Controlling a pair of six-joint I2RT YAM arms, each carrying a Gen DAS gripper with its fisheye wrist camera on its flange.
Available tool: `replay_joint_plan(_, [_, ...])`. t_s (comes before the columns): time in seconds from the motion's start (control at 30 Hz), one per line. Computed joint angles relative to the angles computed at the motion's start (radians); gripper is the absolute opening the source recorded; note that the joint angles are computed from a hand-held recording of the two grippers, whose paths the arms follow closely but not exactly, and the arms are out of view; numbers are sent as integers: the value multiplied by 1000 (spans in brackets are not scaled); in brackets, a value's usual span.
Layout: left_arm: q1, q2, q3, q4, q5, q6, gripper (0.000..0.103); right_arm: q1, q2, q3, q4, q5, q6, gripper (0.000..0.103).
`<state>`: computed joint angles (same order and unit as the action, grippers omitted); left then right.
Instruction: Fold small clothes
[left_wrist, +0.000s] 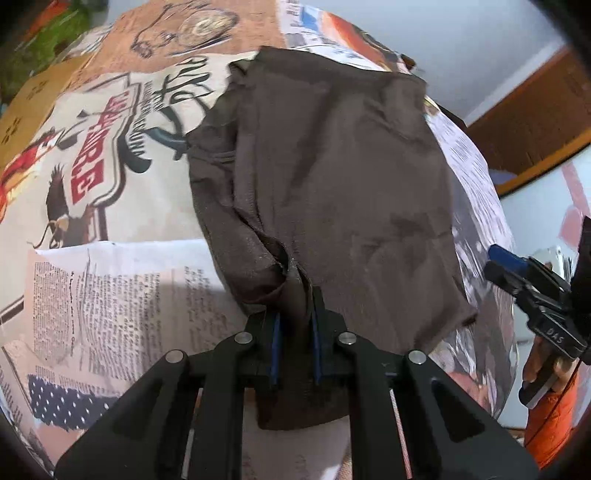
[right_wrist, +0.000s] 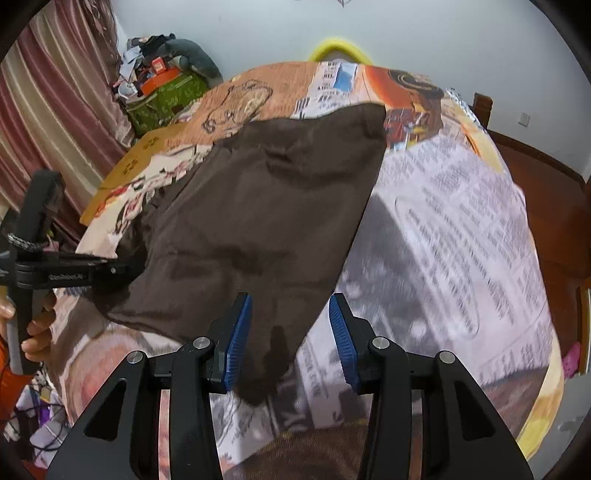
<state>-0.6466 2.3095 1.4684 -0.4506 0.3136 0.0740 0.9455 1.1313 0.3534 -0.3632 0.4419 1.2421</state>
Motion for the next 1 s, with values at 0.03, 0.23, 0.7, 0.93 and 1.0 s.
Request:
replay_joint_plan(0.03, [-4, -15, -18, 13, -9, 5, 13, 12, 10, -4, 7, -5, 16, 40])
replay_joint_plan(0.23, [31, -95, -98, 43, -1, 19, 16, 98, 96, -13, 55, -31, 113, 40])
replay_joint_plan(0.7, [65, -101, -155, 16, 50, 48, 51, 187, 215, 8, 97, -17, 180, 52])
replay_joint_plan(0.93, [33, -134, -146, -29, 41, 51, 10, 193, 212, 24, 77, -17, 171, 52])
replay_joint_plan(1.0, [36, -157, -162, -17, 35, 46, 9, 192, 214, 18, 89, -21, 170, 52])
